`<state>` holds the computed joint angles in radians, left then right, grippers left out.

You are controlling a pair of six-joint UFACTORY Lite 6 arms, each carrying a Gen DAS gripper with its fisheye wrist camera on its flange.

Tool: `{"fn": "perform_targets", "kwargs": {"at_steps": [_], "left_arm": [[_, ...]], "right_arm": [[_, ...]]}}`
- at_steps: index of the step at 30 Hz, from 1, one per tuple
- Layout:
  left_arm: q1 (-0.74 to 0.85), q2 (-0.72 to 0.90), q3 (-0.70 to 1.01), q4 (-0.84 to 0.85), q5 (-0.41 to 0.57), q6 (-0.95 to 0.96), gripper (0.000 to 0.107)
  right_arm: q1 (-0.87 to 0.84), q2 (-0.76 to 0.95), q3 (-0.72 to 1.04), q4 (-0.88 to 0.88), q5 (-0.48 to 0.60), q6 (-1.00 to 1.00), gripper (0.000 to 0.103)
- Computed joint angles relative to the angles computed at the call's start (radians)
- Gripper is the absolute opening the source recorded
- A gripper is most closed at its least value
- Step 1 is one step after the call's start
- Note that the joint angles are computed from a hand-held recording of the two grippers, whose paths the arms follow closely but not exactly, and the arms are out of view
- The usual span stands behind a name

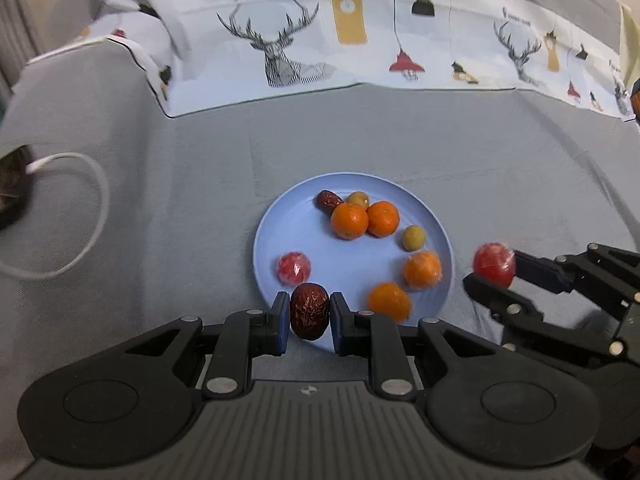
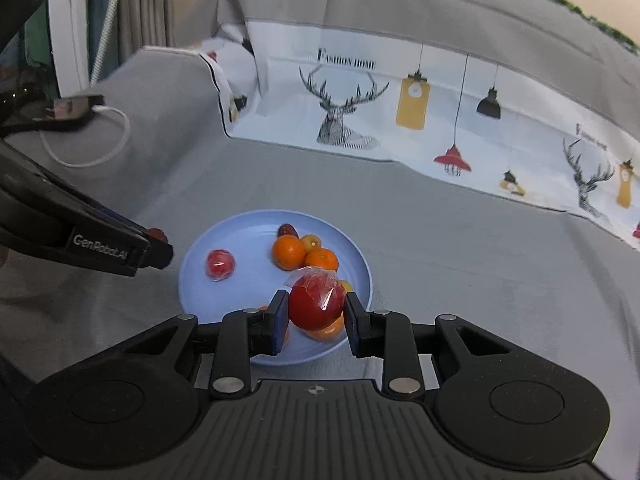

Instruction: Organize fruits

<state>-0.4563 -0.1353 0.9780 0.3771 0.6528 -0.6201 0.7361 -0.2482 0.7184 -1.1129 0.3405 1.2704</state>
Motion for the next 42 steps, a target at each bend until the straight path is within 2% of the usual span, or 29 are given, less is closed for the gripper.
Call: {"fn": "perform_targets", "kwargs": {"at_steps": [6, 10, 12, 13, 14, 16, 17, 19, 23, 26, 32, 37, 42], "left_arm": [[0.052, 0.226, 0.089, -0.001, -0.112, 0.043, 0.023], [0.076, 0.332, 0.135, 0.021, -0.175, 0.05, 0.025], [0.098, 0.361, 0.151, -0.008, -0.208, 0.093, 0.06], [0.1, 0.365, 0.156, 0.016, -0.213, 0.063, 0.092], [0.102, 0.347, 0.14, 0.079, -0.226, -0.009, 0.103], [0.108, 0.293, 0.1, 0.142, -0.256, -0.073, 0.102], [0.112, 0.275, 0.093, 0.115, -0.25, -0.042, 0.102], [0.114, 0.24, 0.091, 0.041, -0.18, 0.017, 0.102], [0.083, 0.087, 0.02, 0.006, -0.029, -0.005, 0.103], [0.001, -0.099, -0.076, 0.077, 0.087, -0.124, 0.103], [-0.214, -0.354, -0.165, 0.143, 0.316, -0.332, 0.103], [-0.446, -0.441, -0.195, 0.231, 0.496, -0.528, 0.103], [-0.668, -0.499, -0.215, 0.295, 0.669, -0.711, 0.103]], "right_arm": [[-0.098, 0.24, 0.104, -0.155, -0.121, 0.113, 0.031], [-0.123, 0.35, 0.165, -0.304, -0.156, 0.225, 0.031], [-0.134, 0.404, 0.201, -0.363, -0.169, 0.264, 0.033], [-0.141, 0.42, 0.213, -0.379, -0.177, 0.269, 0.04], [-0.142, 0.434, 0.226, -0.376, -0.171, 0.259, 0.047], [-0.134, 0.426, 0.23, -0.341, -0.147, 0.22, 0.082], [-0.126, 0.407, 0.218, -0.349, -0.131, 0.234, 0.087], [-0.109, 0.346, 0.179, -0.28, -0.113, 0.182, 0.096], [-0.056, 0.176, 0.088, 0.08, -0.044, -0.086, 0.101], [0.016, 0.026, 0.021, 0.203, 0.058, -0.116, 0.102], [0.249, -0.24, -0.092, 0.182, 0.322, 0.075, 0.102], [0.463, -0.346, -0.135, 0.149, 0.522, 0.202, 0.102], [0.684, -0.38, -0.152, 0.112, 0.715, 0.315, 0.102]]}}
